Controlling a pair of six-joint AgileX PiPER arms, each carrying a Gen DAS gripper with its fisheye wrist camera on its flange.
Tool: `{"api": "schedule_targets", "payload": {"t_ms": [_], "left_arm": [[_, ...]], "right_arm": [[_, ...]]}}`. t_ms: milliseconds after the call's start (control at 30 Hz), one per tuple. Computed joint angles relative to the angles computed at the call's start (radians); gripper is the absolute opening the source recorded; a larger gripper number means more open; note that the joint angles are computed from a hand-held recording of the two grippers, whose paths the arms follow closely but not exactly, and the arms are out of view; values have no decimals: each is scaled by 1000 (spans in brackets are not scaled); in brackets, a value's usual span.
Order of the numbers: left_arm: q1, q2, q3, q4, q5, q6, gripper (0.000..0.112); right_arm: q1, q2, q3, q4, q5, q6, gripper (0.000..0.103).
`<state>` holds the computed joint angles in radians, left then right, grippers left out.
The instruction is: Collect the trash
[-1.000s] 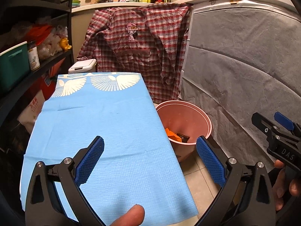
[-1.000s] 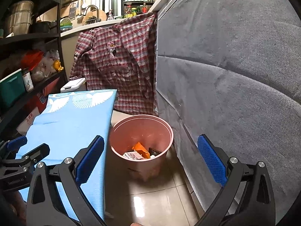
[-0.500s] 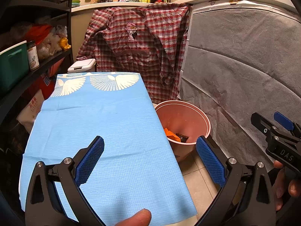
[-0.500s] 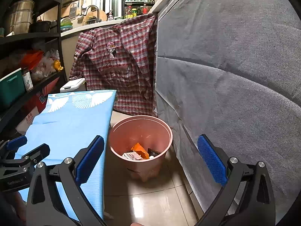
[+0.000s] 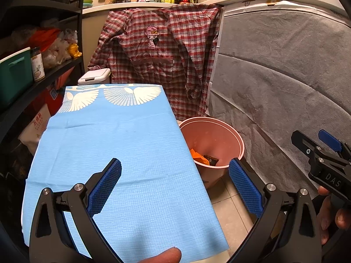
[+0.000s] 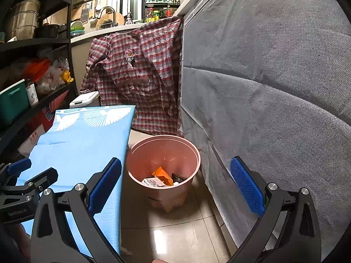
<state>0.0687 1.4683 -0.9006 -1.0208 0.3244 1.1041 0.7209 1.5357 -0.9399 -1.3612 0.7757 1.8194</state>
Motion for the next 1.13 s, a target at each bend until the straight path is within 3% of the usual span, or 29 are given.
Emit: {"api": "schedule_targets", "payload": {"t_ms": [333,833,1133], "left_arm": [[-32,3,3,24,-19,-40,95],[-13,9,14,-102,-8,92,95],[-12,6,12,-45,-9,31,95]], "right_arm": [[-13,-3,0,-2,-11,-7,98],[-17,-5,-3,1,-13,-13,98],[-27,-7,-3,0,-19,-24,98]]}}
